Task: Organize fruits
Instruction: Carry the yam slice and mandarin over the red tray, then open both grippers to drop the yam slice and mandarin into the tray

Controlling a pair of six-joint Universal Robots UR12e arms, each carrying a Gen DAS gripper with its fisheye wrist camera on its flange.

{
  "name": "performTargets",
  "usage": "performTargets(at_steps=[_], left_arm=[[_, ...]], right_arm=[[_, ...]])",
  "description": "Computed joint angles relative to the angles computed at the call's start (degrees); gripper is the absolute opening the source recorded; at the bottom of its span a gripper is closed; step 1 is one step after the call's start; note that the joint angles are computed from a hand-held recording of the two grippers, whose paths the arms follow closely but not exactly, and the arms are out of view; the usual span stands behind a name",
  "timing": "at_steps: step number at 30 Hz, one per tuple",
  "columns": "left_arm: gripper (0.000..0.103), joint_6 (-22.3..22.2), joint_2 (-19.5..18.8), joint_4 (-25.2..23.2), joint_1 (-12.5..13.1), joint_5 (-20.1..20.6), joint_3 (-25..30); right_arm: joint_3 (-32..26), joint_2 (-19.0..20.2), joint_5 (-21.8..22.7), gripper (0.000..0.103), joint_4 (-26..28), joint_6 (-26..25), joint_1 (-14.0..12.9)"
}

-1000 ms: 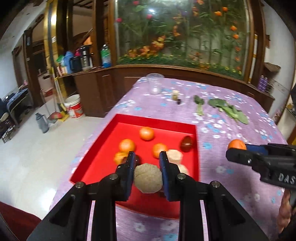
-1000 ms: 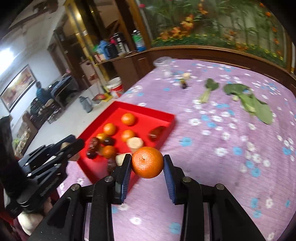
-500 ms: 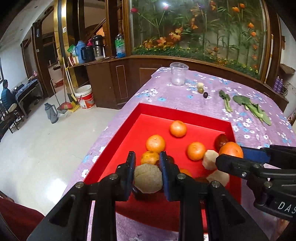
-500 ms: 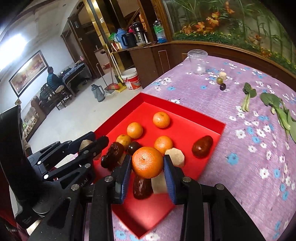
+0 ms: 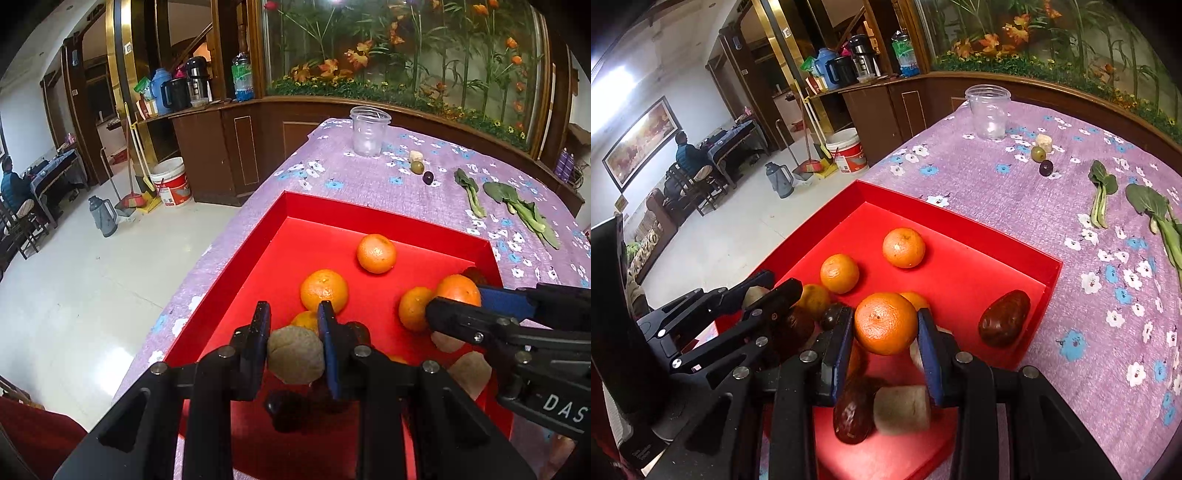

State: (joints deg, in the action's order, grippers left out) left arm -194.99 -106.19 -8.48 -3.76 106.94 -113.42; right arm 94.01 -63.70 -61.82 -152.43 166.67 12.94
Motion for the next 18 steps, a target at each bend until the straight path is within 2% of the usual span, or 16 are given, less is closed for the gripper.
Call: performTargets(at_steps=[3, 5, 7, 11, 13, 18], left_arm=[[0.026, -0.03, -0.07, 0.09, 0.1, -0.25, 0.03], [0.031, -0.39, -0.22, -0.09, 0.09, -0.13, 0.21], [0.049, -1.28, -0.39, 0.09, 0.31, -0.71, 0.27], [0.052, -2.04, -0.48, 0.72, 0.52, -1.35, 0.2], [0.056, -2.29, -0.46, 1.02, 0.45, -1.25, 0.17], [0.057, -3.15, -0.13, 1.42, 0.28, -0.78, -0.17]], right_arm=[[-0.3, 0.39, -0.09, 0.038, 0.01, 0.37, 0.07], [-0.43, 0.65, 0.04, 0.038, -0.07, 0.57, 0.08], [-0.59, 0.91, -0.19, 0.038, -0.22, 0.71, 0.13], [-0.8, 1.35, -0.3, 0.038, -1.01, 1.21, 0.13], [-0.89, 1.43, -0.22, 0.038, -1.21, 1.44, 0.11], [-1.06, 1.58, 0.75, 0.039, -1.47, 0.71, -0.04]])
